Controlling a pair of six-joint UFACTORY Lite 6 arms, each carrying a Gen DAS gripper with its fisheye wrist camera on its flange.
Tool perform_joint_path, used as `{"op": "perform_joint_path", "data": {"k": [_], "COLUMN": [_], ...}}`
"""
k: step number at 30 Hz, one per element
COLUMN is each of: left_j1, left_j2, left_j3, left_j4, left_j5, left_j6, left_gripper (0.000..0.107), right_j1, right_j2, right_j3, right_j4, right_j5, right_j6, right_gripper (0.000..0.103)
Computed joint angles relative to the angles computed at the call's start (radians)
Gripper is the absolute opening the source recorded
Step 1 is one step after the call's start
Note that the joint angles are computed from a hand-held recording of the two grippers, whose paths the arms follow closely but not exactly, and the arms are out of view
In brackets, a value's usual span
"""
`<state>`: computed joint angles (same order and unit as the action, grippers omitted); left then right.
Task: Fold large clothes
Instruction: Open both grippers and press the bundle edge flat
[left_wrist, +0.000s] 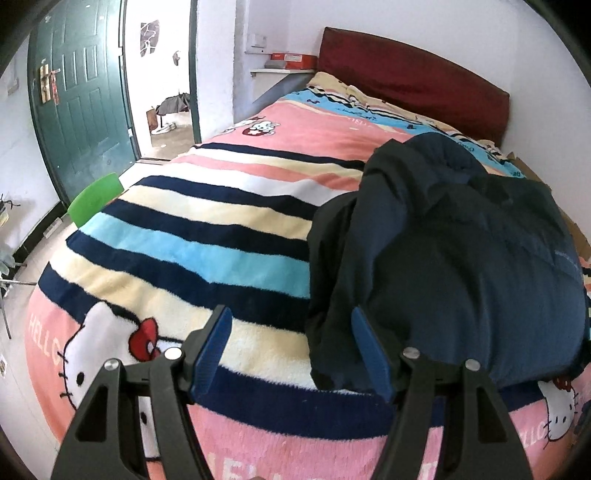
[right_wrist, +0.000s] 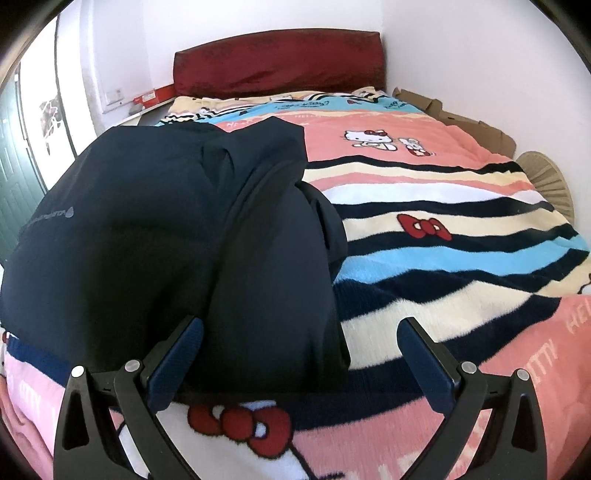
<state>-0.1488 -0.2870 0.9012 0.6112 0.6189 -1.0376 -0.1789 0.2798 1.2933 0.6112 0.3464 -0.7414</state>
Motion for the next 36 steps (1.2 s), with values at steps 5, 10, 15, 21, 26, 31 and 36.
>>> {"op": "perform_joint_path", "data": {"k": [5, 10, 15, 21, 26, 31, 36], "left_j1": [-0.02, -0.117, -0.223, -0.262, -0.249, -0.24, -0.208], "left_j2": [-0.041, -0.1, -0.069, 0.026, 0.132, 0.232, 0.302], "left_j3": [-0.012, -0.039, -0.038, 0.02, 0.068, 0.119, 0.159], "left_j4": [0.004, 0.05, 0.099, 0.148, 0.196, 0.228, 0.229], "left_j5": [0.026, 0.065, 0.065, 0.051, 0.04, 0.031, 0.003], "left_j6": [-0.01, -0.084, -0.178, -0.241, -0.286, -0.307, -0.29], "left_gripper": [0.066, 0.066, 0.066, 0.066, 0.066, 0.068, 0.075], "right_j1": [-0.011, -0.016, -0.001, 0.04, 0.06, 0.049, 0.057], "right_j2": [-0.044, -0.11, -0.151, -0.161, -0.124, -0.058, -0.038], "right_j3": [-0.043, -0.104, -0.164, -0.218, -0.228, -0.191, -0.18], "right_j4": [0.029, 0.144, 0.252, 0.326, 0.404, 0.466, 0.478], "right_j5": [0.002, 0.006, 0.002, -0.048, -0.081, -0.066, -0.076], "right_j6": [-0.027, -0.125, -0.219, -0.297, -0.386, -0.447, -0.463], "right_gripper": [0.103, 0.103, 0.103, 0.103, 0.103, 0.103, 0.103]}}
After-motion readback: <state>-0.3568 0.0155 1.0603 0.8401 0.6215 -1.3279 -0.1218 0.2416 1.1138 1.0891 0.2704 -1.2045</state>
